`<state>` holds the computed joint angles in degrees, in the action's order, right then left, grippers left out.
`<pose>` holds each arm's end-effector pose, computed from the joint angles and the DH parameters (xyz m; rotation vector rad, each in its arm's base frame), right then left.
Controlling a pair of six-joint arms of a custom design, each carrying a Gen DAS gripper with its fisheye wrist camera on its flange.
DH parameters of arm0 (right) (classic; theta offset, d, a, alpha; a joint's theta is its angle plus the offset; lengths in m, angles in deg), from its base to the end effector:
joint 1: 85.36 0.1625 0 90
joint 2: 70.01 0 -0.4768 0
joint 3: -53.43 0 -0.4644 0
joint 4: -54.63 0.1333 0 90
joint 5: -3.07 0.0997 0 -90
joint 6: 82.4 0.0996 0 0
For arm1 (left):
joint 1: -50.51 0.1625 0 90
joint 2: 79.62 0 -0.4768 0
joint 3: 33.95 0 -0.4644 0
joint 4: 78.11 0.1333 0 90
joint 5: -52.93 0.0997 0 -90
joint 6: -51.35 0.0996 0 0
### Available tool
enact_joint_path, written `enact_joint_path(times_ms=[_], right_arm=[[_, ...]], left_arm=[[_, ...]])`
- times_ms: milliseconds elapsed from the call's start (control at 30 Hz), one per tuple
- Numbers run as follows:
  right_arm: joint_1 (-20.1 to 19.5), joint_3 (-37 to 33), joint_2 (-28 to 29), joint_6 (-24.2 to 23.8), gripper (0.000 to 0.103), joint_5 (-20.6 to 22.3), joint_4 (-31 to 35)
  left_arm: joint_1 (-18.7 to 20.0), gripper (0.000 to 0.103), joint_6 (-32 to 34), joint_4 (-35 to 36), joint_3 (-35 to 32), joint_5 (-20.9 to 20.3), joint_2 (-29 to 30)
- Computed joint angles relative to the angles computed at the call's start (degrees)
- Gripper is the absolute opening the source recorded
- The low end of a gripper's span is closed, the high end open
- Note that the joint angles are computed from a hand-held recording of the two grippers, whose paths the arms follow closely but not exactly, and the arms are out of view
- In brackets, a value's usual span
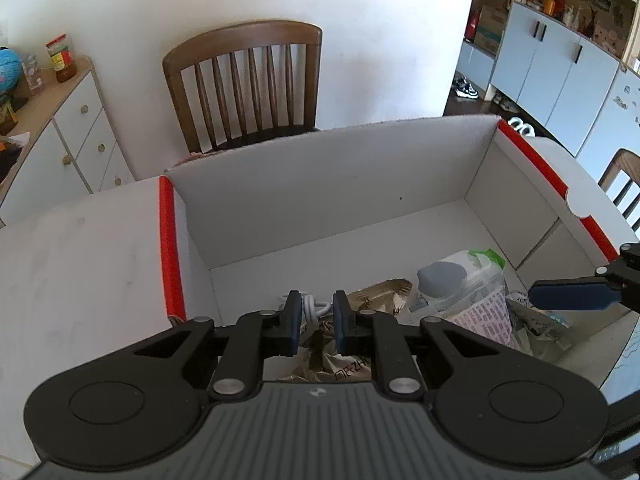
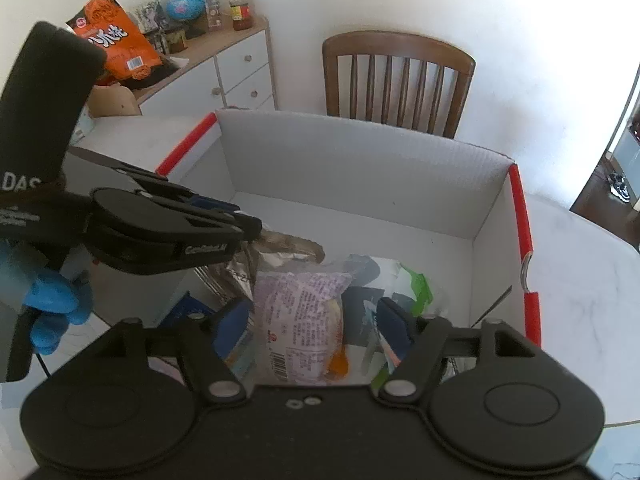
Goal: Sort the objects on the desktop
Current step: 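Lower the cable and printed bag into the box and open both grippers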
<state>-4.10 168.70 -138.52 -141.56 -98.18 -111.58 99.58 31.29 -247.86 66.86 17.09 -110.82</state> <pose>0.0172 -0.6377 0.2318 1.0716 -2.4379 0.4339 -0.2825 -0.6525 -0.0657 0.3135 2.2773 -0.7714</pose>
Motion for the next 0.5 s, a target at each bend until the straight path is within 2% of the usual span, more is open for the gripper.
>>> enact_joint_path(times_ms=[167,300,500], right_arm=[[-0.1,1.0,-1.2,-2.6,0.077,1.6,-0.4],[-0.2,1.7,-2.4,-2.9,0.077,2.7,0.2],[-0.8,1.9,-4.1,-2.8,0.077,3.7,1.8]], left_arm=[[-0.4,0.018,-0.3,-1.1,0.8,-0.1,-0.5],[-1.3,0.028,0.8,-2.6,1.4,0.2,-0.6],[-2.5,0.029,1.3,-3.3,2.2,0.0,-1.1]])
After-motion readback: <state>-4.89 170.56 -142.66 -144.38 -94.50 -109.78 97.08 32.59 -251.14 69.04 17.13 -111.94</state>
